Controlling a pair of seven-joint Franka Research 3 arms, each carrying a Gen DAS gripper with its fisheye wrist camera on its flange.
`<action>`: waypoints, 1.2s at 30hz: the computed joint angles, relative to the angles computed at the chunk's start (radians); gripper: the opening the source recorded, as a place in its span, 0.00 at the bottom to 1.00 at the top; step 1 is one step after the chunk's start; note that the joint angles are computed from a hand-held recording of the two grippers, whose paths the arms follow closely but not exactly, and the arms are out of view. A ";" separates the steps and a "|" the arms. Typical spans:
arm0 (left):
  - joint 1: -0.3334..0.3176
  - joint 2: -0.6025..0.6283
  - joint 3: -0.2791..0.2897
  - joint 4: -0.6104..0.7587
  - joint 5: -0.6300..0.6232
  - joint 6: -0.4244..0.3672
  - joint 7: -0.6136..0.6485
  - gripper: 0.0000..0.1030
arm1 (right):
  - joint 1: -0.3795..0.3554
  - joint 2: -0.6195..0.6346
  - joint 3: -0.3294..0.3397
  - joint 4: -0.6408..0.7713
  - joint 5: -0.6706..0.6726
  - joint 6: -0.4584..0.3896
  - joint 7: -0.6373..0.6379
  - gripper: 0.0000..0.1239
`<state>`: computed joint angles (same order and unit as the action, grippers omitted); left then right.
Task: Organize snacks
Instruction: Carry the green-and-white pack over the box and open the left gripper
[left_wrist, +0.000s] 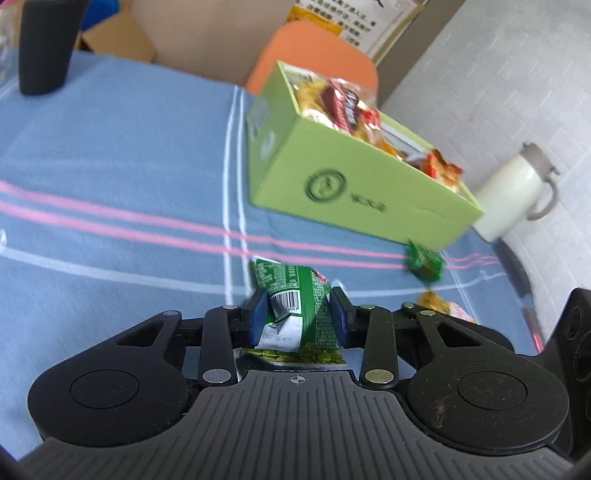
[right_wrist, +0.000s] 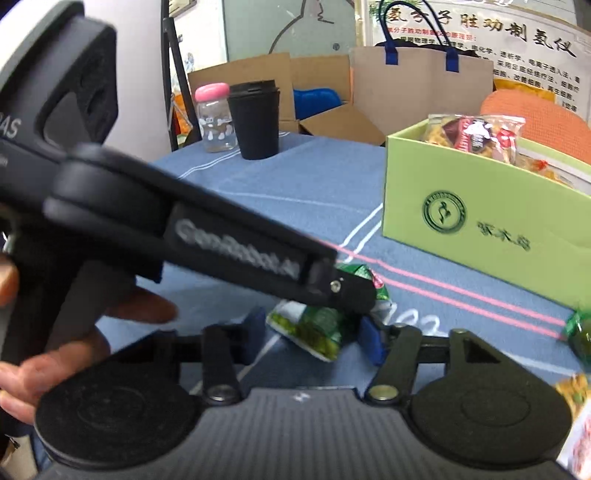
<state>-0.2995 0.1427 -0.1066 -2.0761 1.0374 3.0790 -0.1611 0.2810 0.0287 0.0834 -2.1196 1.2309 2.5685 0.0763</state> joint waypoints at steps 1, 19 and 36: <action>-0.015 -0.007 0.005 -0.003 0.035 -0.009 -0.031 0.14 | -0.005 -0.016 -0.004 -0.018 0.010 -0.010 -0.006 0.50; -0.084 0.012 -0.089 0.055 -0.068 -0.219 0.095 0.07 | -0.036 -0.116 -0.062 -0.122 0.036 -0.073 -0.069 0.49; -0.107 0.271 -0.035 0.607 -0.120 -0.327 0.352 0.03 | -0.104 0.181 -0.035 0.389 0.155 -0.013 -0.152 0.51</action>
